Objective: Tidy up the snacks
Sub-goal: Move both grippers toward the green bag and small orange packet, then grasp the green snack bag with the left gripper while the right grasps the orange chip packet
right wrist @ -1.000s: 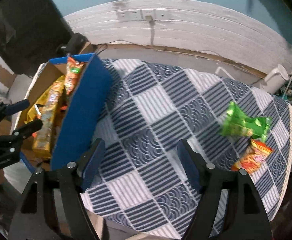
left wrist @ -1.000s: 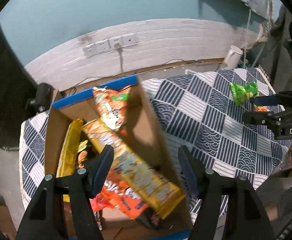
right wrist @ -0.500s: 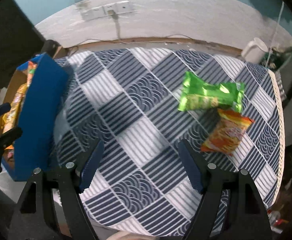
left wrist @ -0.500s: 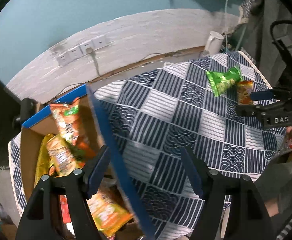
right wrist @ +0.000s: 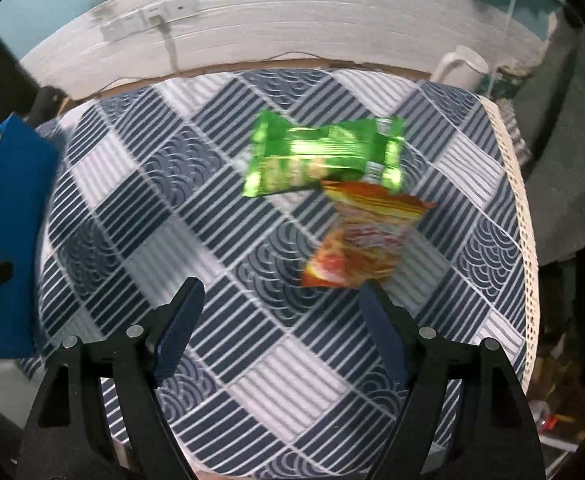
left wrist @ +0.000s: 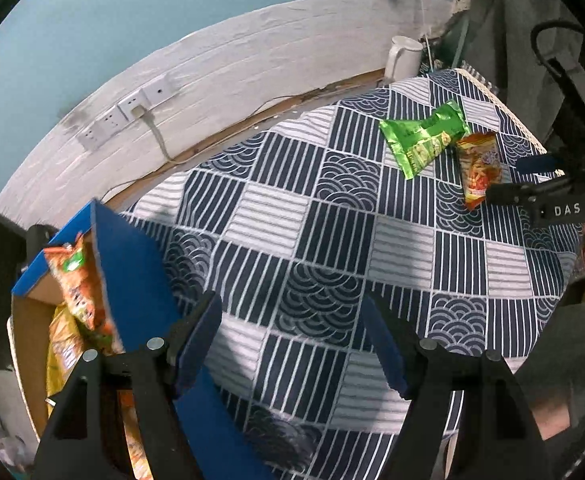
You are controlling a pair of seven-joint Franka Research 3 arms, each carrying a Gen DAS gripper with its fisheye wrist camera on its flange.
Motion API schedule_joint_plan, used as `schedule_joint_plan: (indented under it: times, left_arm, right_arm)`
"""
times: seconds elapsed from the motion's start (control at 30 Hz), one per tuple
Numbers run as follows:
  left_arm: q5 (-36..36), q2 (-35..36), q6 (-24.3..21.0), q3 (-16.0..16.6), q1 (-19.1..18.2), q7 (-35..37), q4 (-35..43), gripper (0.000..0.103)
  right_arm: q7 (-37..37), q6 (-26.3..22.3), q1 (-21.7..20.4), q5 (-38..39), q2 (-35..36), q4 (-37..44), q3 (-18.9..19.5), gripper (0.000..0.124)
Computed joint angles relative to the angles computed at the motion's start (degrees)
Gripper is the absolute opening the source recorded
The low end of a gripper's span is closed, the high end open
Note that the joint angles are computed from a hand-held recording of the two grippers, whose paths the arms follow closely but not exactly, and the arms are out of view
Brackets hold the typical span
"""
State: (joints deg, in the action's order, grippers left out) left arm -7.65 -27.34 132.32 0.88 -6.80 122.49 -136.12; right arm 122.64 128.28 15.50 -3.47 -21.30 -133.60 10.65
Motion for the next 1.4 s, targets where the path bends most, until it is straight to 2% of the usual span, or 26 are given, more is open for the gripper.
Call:
schedule_joint_plan:
  times: [0.13,0.4,0.7,0.9,0.93,0.97,1.0,1.2,1.4]
  left_arm:
    - [-2.13,1.82,-0.27,-0.45,-1.20,-0.34,0.68,0.074]
    - [-1.30,4.54,4.15,-2.35,-1.88,-0.93,-0.69,0.074]
    - [-0.40,6.84,5.34,-3.27,-2.67,-0.83,-0.55,0.074]
    - [0.51,8.17,6.69,-4.37,-3.11,-0.97,-0.40,0.074]
    - [0.60,8.42,6.78,-4.51,-3.17,-1.13,-0.32,0.074]
    - [0.66,8.71,6.78,-4.65,-3.26,-1.25,-0.18,0.074]
    - [0.69,9.04,6.79,-4.82,-3.38,-1.39,-0.03,0.074]
    - [0.26,10.09,7.41,-5.29,-4.21,-0.44,0.46,0.074]
    - [1.05,12.19,8.12,-6.39,-5.05,0.88,3.01,0.076]
  right_arm:
    - [0.82,0.40,-1.12,-0.11,-0.76,-1.64,-0.74,0.080]
    - [2.75,2.71,-3.59,-1.10,1.38,-3.26,-1.62,0.080]
    - [3.66,5.16,-4.43,-2.29,4.81,-3.55,-2.72,0.080]
    - [1.23,7.49,-4.19,-1.76,4.92,-5.15,-3.81,0.080]
    - [0.50,7.78,-4.08,-1.50,4.70,-5.51,-3.87,0.078]
    - [-0.45,8.24,-3.99,-1.21,4.51,-5.87,-4.01,0.070]
    - [-1.38,8.50,-3.90,-0.74,4.42,-6.05,-4.14,0.056]
    - [-4.37,6.49,-4.23,0.60,0.64,-8.35,-4.24,0.047]
    - [-6.23,5.42,-6.80,3.35,-5.25,-11.11,-5.51,0.046]
